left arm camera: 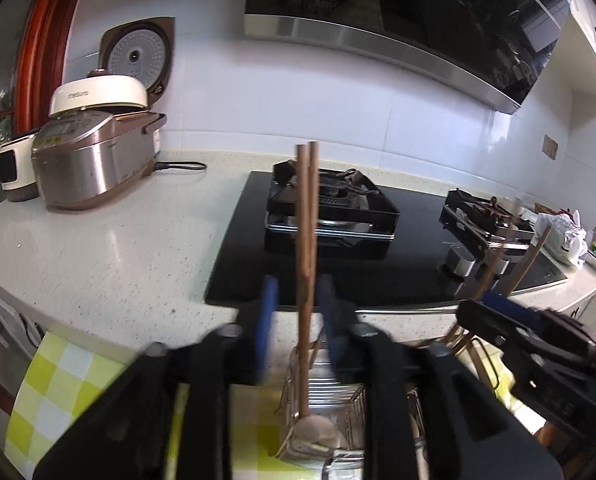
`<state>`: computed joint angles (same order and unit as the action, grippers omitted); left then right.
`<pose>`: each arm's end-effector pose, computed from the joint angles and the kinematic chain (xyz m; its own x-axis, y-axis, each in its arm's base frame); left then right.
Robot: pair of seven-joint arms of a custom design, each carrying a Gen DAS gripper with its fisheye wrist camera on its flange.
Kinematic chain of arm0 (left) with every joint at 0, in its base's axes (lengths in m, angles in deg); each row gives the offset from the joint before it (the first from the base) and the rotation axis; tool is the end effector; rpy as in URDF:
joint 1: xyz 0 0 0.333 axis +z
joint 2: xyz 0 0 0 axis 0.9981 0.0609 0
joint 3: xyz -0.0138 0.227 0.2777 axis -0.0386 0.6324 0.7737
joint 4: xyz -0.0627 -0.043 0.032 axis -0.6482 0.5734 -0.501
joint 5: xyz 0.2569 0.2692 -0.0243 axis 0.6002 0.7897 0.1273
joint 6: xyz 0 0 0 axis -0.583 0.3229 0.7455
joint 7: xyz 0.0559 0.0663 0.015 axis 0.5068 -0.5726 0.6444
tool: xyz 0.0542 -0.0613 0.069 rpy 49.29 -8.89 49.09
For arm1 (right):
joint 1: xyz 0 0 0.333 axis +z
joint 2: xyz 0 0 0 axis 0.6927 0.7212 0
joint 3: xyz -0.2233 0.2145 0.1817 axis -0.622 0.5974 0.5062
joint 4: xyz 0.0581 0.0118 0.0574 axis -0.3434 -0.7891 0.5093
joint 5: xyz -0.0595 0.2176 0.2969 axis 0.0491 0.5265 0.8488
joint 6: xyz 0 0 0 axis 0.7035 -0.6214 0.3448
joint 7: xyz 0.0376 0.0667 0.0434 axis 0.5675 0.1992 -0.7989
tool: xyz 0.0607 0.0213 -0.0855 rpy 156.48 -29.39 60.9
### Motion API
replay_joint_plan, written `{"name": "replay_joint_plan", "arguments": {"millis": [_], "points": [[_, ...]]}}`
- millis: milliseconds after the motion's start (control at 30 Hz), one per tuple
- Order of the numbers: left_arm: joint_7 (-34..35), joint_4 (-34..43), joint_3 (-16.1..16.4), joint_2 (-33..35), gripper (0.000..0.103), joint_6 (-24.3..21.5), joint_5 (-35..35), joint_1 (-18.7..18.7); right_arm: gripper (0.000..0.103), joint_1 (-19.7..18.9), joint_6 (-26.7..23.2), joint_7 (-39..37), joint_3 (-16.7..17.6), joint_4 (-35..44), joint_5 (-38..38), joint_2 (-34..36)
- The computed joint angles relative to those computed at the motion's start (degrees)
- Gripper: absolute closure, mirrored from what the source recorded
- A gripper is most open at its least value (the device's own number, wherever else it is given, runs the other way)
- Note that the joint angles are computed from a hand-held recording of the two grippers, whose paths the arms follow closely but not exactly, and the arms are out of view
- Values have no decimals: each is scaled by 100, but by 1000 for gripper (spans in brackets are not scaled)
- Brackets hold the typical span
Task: Organize utensils
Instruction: 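Lower the chopsticks into the wire rack and open both tools, then move both open tools back over the remaining wooden chopsticks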
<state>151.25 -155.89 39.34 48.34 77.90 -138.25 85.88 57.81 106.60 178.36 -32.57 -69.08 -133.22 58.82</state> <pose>0.6317 -0.0914 0.6115 -0.4408 -0.8901 0.1158 -0.4507 0.1079 -0.8862 0.5282 0.2206 0.5973 -0.0944 -0.9779 -0.1865 -0.4581 0.2090 -0.8640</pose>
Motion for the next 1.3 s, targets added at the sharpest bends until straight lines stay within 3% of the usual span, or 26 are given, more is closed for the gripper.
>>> {"name": "replay_joint_plan", "arguments": {"millis": [200,367,633,900,1300], "points": [[30,-238,118,-256,59,62,-198,82,48,-54,-157,258,81,-284,-125,-390],[540,-787,328,-777,28,265,-800,122,48,-159,-285,415,304,-694,-173,-919],[1259,-2045,928,-1820,9,220,-1082,-58,40,-252,-561,858,851,-1564,-139,-1875],[1646,-3402,1586,-2778,7,-222,-1111,-140,34,-94,-871,1294,1444,-2404,220,-2448],[1953,-4488,1718,-3372,7,-46,-1072,-172,33,449,-1108,2069,1799,-3022,553,-2284]]}}
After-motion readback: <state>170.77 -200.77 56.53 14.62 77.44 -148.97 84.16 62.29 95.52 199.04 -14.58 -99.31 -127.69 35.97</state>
